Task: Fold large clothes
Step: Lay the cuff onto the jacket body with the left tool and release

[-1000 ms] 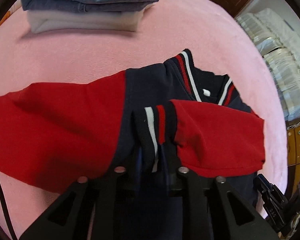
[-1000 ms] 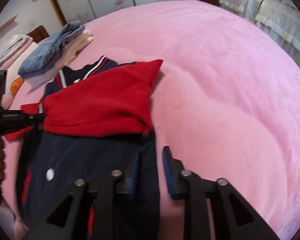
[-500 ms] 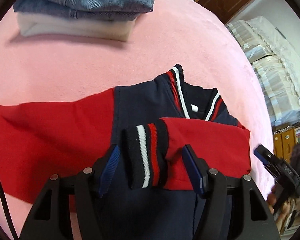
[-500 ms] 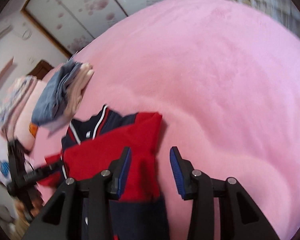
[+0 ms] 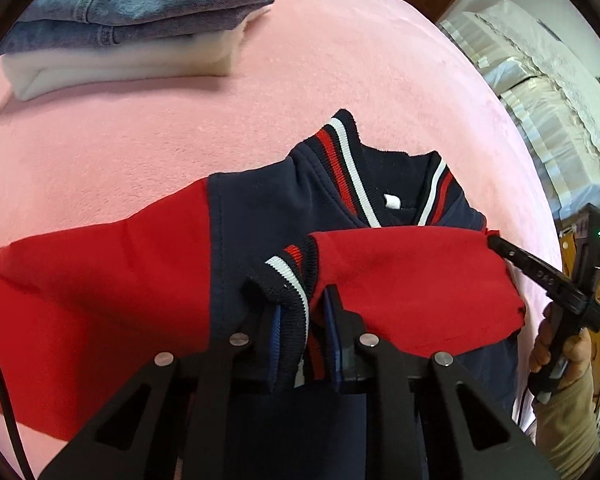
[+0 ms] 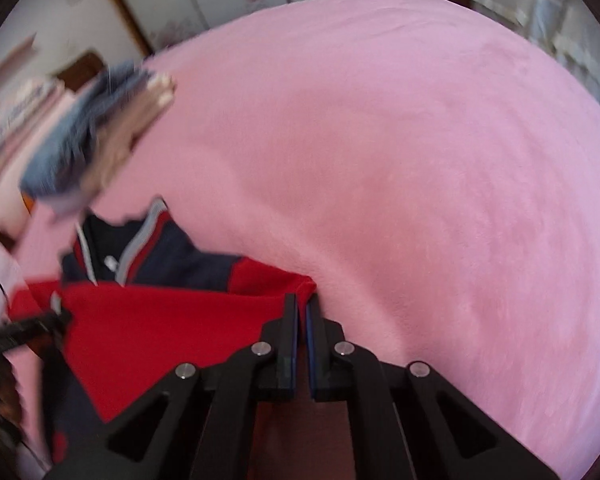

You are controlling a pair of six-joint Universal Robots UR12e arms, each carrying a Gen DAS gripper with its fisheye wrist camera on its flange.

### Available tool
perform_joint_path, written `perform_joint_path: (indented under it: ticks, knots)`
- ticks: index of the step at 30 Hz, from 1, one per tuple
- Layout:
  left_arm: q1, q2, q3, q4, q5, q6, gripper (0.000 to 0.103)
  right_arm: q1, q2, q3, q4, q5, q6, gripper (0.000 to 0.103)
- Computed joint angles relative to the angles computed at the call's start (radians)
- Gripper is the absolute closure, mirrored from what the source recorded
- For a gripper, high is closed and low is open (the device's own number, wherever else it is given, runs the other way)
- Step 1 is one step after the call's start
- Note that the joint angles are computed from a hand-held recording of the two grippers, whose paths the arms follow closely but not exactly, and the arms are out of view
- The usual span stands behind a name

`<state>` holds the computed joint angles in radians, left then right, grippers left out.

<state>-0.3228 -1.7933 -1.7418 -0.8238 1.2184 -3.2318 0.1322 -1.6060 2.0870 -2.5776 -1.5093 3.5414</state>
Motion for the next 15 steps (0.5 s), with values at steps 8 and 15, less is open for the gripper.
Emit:
perform_joint_path:
  ticks: [8,15]
  knots:
    - [-0.006,0.046,-0.006,-0.004,0.047,-0.008,0.044,-0.026,-0.109,0.047,0.015,0.017,0.146,0.076]
    - [-0.022,0.099,-0.049,0.092,0.036,-0.072,0.044,0.086,-0.150,0.054,-0.019,-0.058,0.145,0.076]
